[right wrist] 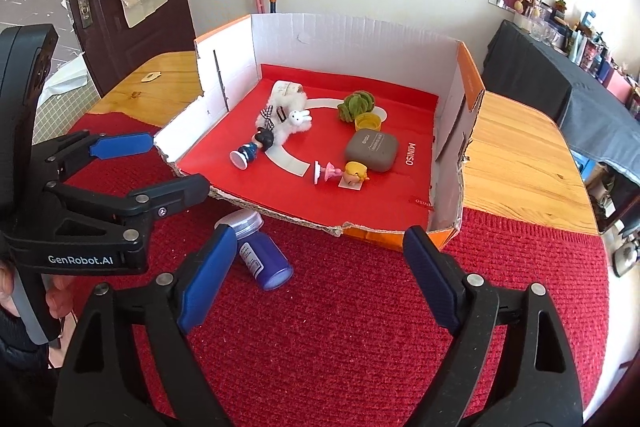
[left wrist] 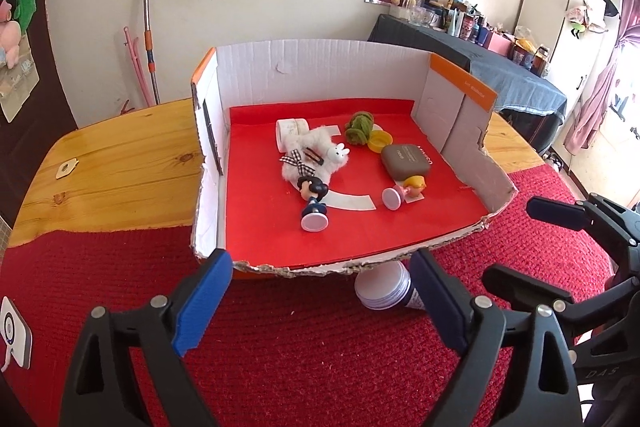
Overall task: Organize objects
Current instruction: 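Withdraw both open tools out of the box, then move the left tool to the white round container while the right approaches the purple bottle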
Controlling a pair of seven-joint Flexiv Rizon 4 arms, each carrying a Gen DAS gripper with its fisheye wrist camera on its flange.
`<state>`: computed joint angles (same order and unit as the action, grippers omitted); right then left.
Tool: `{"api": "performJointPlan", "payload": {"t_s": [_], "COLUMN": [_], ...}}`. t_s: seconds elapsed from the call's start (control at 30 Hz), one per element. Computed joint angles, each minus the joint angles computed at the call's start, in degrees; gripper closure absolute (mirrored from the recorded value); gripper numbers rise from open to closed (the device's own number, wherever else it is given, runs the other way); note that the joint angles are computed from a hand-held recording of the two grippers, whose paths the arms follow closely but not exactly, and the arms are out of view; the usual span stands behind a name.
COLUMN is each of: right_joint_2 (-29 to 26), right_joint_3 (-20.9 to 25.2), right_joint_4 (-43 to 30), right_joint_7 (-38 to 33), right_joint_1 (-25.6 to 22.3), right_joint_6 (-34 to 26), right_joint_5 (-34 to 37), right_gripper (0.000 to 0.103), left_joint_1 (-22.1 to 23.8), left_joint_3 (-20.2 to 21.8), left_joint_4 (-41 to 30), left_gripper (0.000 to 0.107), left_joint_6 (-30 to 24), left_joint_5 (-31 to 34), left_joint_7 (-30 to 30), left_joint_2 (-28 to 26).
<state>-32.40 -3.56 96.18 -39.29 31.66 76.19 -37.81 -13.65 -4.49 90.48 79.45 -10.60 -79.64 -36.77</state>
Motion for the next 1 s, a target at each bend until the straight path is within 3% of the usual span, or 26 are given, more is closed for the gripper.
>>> {"api": "performJointPlan", "payload": {"t_s": [0.7,1.0], "right_joint_2": [3.31,3.31], "right_joint_3": [-2.37,-1.51], "right_joint_4": [6.39,7.85], "right_joint_7": [7.02,7.57], "right_joint_1": [1.90,1.43], "right_joint_6": [3.12,3.65], "right_joint_5": [-6.87,-7.54], "right_gripper": [0.014,0.014], "left_joint_1": [-0.60,0.77], "left_joint_3": [0.58,-1.56], "left_joint_4": [6.38,8.74], "left_gripper": [0.014,0.014], "left_joint_6": [3.12,3.80], "left_joint_5": [1.17,0.02], "left_joint_7": [-1.50,-0.09], "left_joint_2": [3.24,3.45]}}
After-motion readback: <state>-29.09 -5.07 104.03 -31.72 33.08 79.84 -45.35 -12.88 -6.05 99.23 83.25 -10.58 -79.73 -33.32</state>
